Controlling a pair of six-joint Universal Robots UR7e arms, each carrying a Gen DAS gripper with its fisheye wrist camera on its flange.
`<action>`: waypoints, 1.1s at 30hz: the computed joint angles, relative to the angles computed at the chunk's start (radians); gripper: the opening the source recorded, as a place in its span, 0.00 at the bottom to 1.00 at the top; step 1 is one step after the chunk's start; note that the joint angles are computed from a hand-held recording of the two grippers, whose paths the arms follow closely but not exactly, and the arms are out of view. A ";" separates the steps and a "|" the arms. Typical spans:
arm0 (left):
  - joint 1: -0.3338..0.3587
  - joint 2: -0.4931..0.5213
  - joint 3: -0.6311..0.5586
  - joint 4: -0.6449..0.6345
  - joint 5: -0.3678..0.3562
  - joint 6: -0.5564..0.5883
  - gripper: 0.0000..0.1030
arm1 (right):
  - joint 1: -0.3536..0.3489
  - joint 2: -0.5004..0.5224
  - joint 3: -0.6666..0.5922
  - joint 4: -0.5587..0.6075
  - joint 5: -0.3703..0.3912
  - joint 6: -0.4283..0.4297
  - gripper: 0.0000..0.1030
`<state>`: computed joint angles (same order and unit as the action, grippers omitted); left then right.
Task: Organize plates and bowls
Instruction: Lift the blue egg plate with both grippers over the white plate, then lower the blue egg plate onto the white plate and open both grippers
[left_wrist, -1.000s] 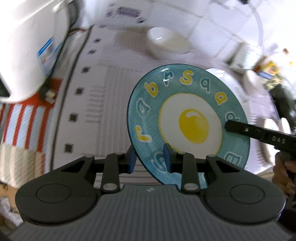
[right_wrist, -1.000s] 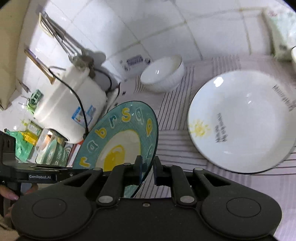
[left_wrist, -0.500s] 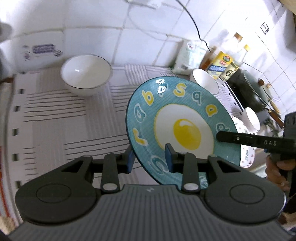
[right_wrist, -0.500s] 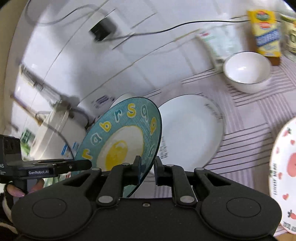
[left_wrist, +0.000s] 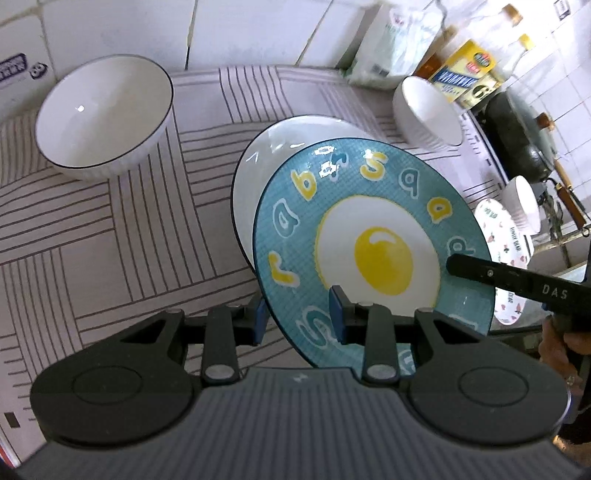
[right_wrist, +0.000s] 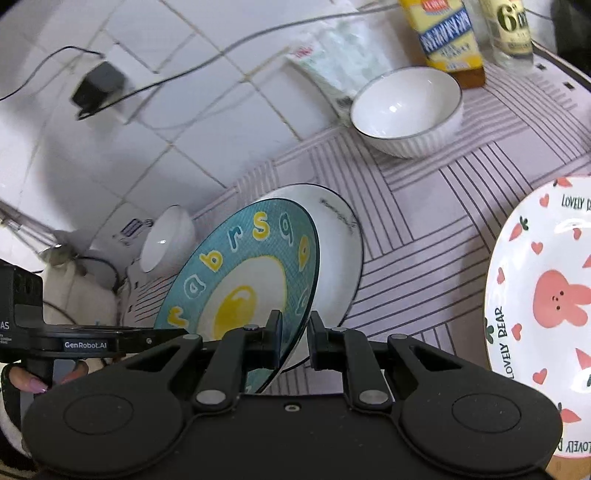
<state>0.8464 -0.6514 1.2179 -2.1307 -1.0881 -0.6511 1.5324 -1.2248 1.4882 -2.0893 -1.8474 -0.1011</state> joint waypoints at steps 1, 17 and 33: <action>0.005 0.011 -0.019 0.020 -0.001 -0.001 0.31 | 0.001 0.010 -0.005 0.000 -0.011 -0.003 0.17; 0.044 0.136 -0.247 0.261 -0.001 -0.081 0.32 | 0.044 0.130 -0.076 -0.006 -0.200 -0.148 0.25; 0.035 0.114 -0.190 0.214 0.003 -0.186 0.30 | 0.138 0.177 0.069 -0.382 -0.533 -0.497 0.28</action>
